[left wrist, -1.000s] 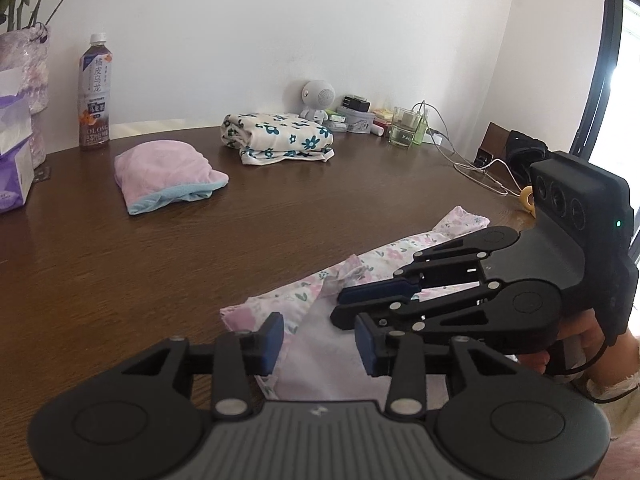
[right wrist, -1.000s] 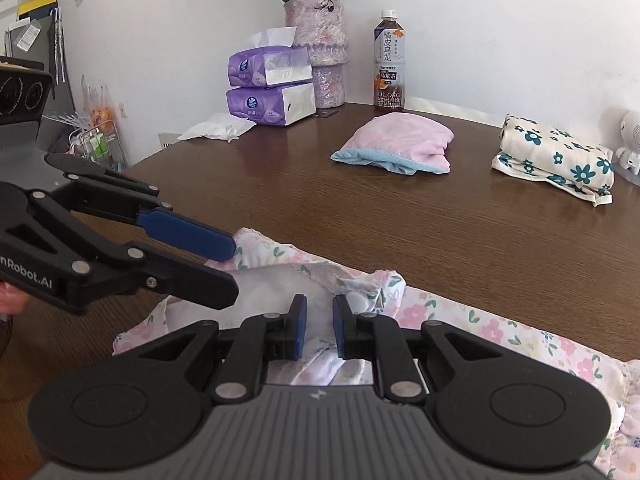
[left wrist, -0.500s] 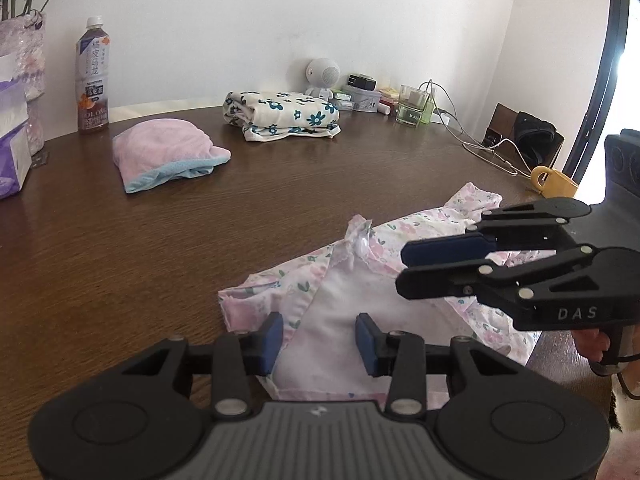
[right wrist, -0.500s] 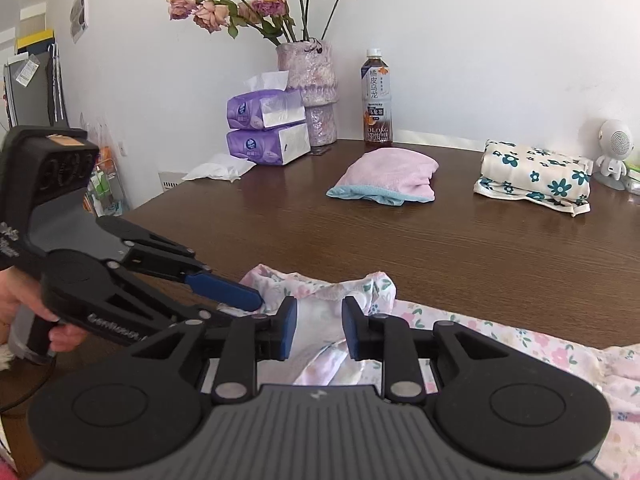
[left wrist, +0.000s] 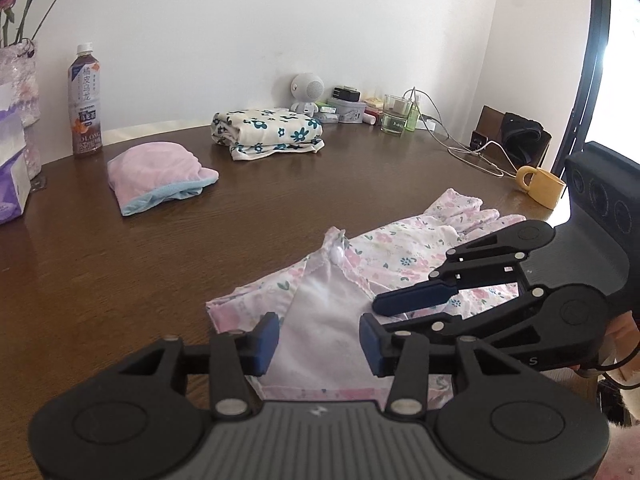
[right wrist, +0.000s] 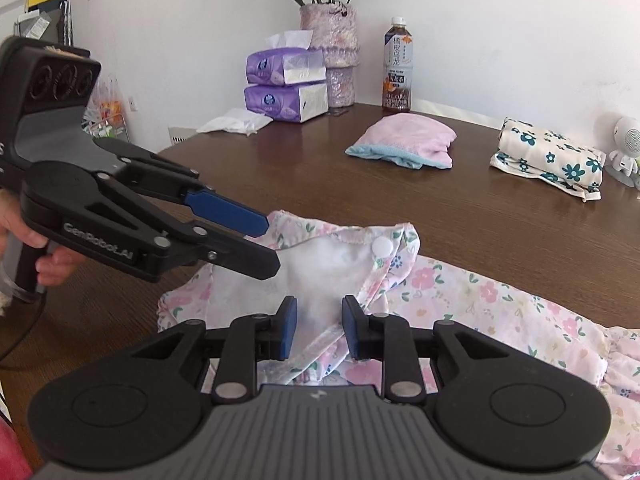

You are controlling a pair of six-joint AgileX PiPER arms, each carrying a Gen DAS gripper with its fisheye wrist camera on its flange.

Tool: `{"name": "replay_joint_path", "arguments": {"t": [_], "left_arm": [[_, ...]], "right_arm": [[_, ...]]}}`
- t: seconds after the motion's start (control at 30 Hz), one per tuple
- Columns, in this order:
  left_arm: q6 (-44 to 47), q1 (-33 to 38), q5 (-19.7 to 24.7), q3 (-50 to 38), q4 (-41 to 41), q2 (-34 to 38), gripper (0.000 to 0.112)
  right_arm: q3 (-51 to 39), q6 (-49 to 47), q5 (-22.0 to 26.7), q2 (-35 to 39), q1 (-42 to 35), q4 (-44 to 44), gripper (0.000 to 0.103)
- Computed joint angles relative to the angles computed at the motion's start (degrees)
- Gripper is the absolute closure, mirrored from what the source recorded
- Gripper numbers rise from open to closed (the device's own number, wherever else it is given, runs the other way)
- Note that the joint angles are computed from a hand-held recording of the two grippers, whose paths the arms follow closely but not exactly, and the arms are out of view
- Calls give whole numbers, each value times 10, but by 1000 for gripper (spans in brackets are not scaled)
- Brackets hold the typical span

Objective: Fold clothes

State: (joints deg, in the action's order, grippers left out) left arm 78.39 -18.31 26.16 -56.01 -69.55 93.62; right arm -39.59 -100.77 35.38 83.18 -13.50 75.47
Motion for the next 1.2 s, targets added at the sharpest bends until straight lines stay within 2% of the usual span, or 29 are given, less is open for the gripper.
{"name": "replay_joint_path", "arguments": {"t": [0.1,0.3,0.47,0.6,0.73,0.87,1.0,1.2], "left_arm": [[29,-1,9,7,-8,-3,69],[18,-32,-47,16,25,4,69],[25,-35,-49,15,28,12,69],[32,-19,-24,13,9,10,69],[40,2,9,9,-19,7,69],[60,23,2,18,-93,-5,64],[15,37,-1,4,-75,7,62],[-53,52,10,-20,-36,33,61]], "right_arm": [[1,2,-14,2,10,-3,78],[6,4,-42,-8,30,-17,78],[18,29,-36,-44,15,-55,78],[28,55,-21,-77,-2,-98,78],[32,54,-4,-82,-13,-88,78],[36,44,-12,-80,-2,-71,78],[31,75,-42,-54,19,-90,78],[38,58,-23,-54,-1,-63,78]]}}
